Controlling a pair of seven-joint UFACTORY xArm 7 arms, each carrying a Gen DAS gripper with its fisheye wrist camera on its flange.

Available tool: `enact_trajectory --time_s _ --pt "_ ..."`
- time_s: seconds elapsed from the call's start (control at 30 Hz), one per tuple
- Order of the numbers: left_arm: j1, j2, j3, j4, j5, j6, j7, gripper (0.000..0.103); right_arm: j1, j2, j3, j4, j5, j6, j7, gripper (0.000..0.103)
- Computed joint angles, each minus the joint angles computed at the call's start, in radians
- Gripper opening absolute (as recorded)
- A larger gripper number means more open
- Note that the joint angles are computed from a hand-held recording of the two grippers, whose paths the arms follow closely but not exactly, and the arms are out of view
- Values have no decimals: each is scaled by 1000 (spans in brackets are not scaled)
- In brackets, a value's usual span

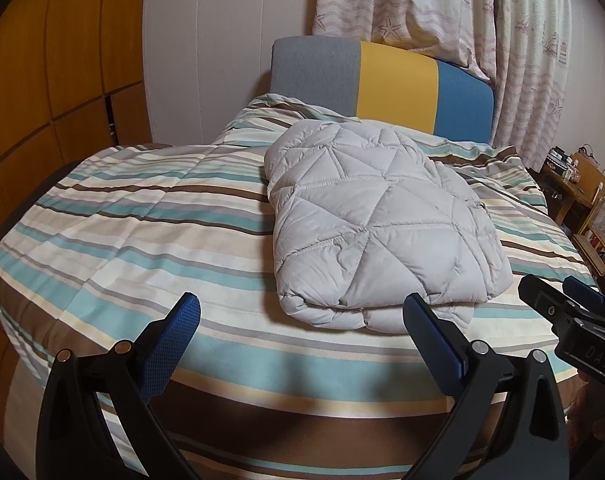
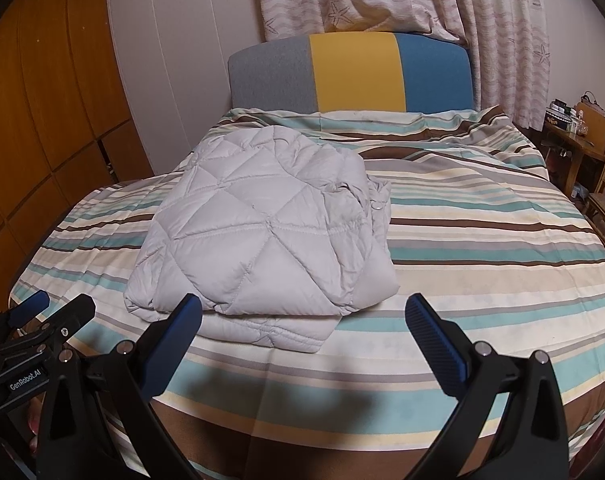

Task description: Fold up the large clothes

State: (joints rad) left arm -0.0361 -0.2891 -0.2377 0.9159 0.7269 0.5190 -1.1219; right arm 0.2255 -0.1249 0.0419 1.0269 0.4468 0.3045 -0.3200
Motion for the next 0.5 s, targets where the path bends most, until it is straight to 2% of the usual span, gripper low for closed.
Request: enact_trajectory --time_s 0.17,0.3,0.37,0.5 --pt "-4 14 4 10 -13 12 -3 100 -3 6 1 5 -4 4 5 101" --pt "3 37 -13 31 55 42 -39 100 -9 21 1 15 -7 13 10 101" --pt "-4 54 -4 42 71 54 -43 100 -15 38 3 27 -10 20 14 101" --pt "-23 100 44 66 35 49 7 100 -43 102 3 69 -30 26 26 101"
